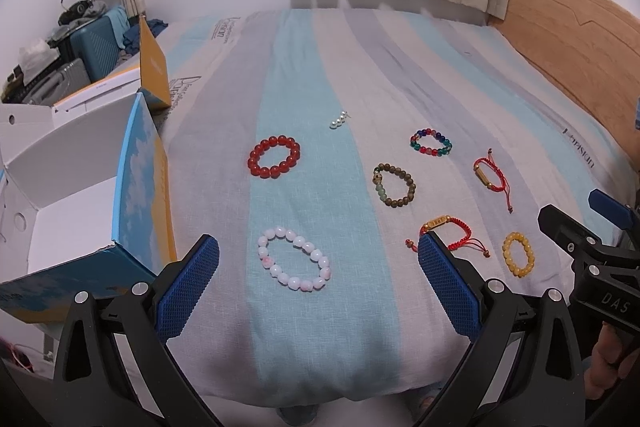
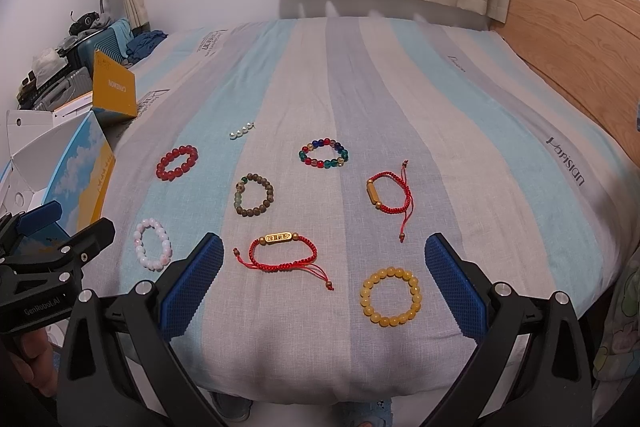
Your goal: Organize jewelry
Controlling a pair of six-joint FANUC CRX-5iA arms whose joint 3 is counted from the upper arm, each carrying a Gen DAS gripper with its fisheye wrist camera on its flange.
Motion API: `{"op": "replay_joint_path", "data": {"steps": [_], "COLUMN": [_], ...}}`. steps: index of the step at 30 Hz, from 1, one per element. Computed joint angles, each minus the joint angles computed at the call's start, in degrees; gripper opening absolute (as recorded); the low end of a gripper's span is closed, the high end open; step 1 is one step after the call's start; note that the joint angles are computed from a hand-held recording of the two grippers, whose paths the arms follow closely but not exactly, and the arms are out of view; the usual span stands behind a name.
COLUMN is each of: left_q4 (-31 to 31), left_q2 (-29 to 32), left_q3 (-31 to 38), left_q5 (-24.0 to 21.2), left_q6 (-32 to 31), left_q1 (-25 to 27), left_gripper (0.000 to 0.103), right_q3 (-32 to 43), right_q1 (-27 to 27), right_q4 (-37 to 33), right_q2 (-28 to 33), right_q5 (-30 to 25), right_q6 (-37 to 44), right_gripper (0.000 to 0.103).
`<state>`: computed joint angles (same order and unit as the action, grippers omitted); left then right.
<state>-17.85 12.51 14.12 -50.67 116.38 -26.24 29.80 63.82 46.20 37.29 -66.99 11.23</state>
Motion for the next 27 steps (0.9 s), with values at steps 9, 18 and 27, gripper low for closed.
{"op": "replay_joint_path", "data": {"steps": [9, 18, 27], "left_q4": [0.0, 0.1, 3.7], "left_q2": [0.0, 0.3, 5.8], "left_q3": [0.0, 0.4, 6.4], "left_q5": [0.0, -0.5, -4.9], "left_q6": [-0.2, -0.5, -6.0], "left_q1": [0.0, 0.0, 2.2], "left_gripper": [0.097, 0.097, 0.097], "right_q3": [0.5, 1.1, 9.1], "right_q1": [0.1, 0.0, -2.5], "right_q4": [-0.4, -0.6, -6.4], "right_q2": [0.2, 0.6, 3.7], "right_q5": [-0.5, -1.1, -5.1], "right_q6": [0.7, 1.6, 8.8], "right_gripper": [0.097, 0.097, 0.097]}}
